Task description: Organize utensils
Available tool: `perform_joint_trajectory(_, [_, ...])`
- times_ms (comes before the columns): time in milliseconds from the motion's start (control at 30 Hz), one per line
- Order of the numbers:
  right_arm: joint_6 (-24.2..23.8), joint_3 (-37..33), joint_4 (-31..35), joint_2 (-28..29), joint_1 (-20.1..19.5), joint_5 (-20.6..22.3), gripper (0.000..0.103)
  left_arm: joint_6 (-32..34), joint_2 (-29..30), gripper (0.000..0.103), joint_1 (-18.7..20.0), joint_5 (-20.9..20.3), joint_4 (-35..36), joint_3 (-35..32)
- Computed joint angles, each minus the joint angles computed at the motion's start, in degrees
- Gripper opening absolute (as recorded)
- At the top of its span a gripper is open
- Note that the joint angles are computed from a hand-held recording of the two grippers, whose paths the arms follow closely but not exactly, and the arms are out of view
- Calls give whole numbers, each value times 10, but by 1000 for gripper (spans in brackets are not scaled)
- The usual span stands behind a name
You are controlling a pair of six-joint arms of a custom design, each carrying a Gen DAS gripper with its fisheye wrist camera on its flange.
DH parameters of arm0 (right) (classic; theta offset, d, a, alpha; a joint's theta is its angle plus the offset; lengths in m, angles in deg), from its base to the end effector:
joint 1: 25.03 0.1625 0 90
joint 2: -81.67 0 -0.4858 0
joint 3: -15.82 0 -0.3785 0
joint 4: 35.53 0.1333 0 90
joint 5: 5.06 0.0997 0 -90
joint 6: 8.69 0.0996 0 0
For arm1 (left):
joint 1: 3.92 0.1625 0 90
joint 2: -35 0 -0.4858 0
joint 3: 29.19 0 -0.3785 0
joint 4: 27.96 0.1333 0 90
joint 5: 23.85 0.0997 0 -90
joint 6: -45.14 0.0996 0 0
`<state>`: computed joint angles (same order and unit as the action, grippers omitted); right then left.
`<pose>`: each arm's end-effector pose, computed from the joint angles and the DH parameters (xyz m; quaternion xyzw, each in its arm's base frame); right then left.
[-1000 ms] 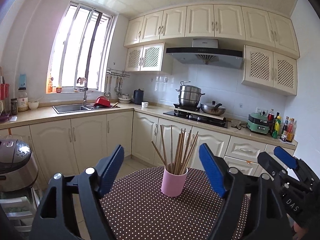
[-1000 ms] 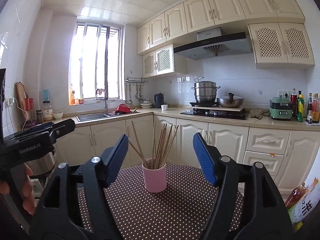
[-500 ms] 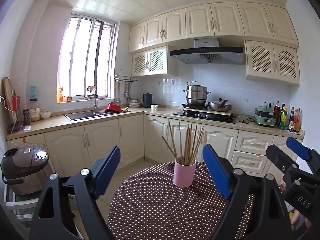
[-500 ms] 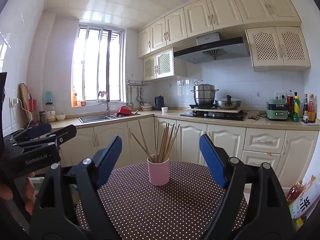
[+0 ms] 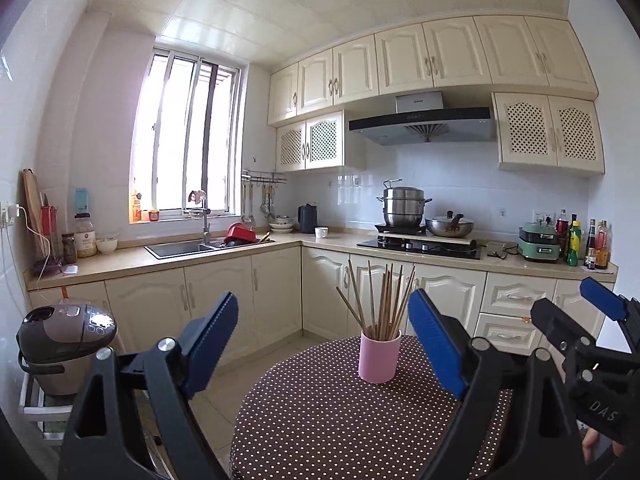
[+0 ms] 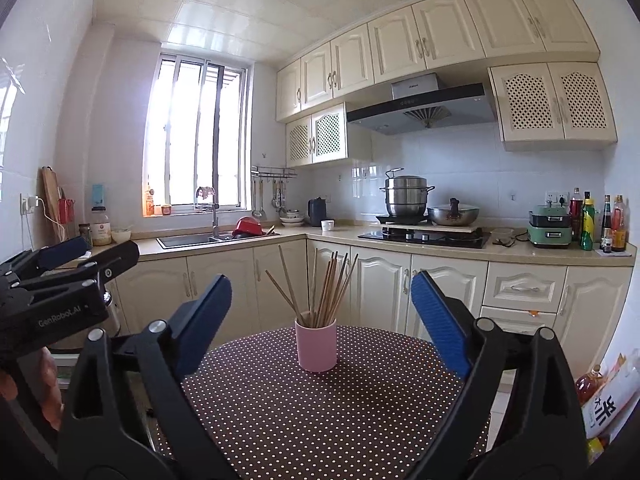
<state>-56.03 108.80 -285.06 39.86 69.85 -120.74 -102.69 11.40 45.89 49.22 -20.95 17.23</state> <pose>0.1454 -0.6432 0.3144 0.0893 -0.5917 0.6898 0.4075 -0.4098 -0.7366 0.0763 0.4457 0.7344 -0.5035 0.0924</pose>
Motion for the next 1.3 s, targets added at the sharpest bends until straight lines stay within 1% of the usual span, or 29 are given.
perform_joint_trajectory(67, [-5, 0, -4, 1, 2, 0, 92, -5, -3, 85, 1, 6, 1, 4])
perform_joint_trajectory(167, [-12, 0, -6, 2, 4, 3, 92, 0, -11, 85, -1, 5, -20, 23])
perform_joint_trajectory(333, [-24, 0, -10, 5, 6, 10, 94, 4, -15, 86, -2, 12, -21, 30])
perform_joint_trajectory(433, [-28, 0, -9, 6, 6, 11, 94, 11, -17, 88, -3, 12, -28, 37])
perform_joint_trajectory(533, [-28, 0, -8, 6, 5, 14, 94, 15, -16, 90, -3, 12, -32, 39])
perform_joint_trajectory(1133, [-19, -1, -3, 7, 1, 19, 95, 9, -4, 91, -1, 21, -15, 17])
perform_joint_trajectory(1300, [-17, -2, -1, 6, 1, 18, 95, 14, -3, 91, -1, 18, -22, 19])
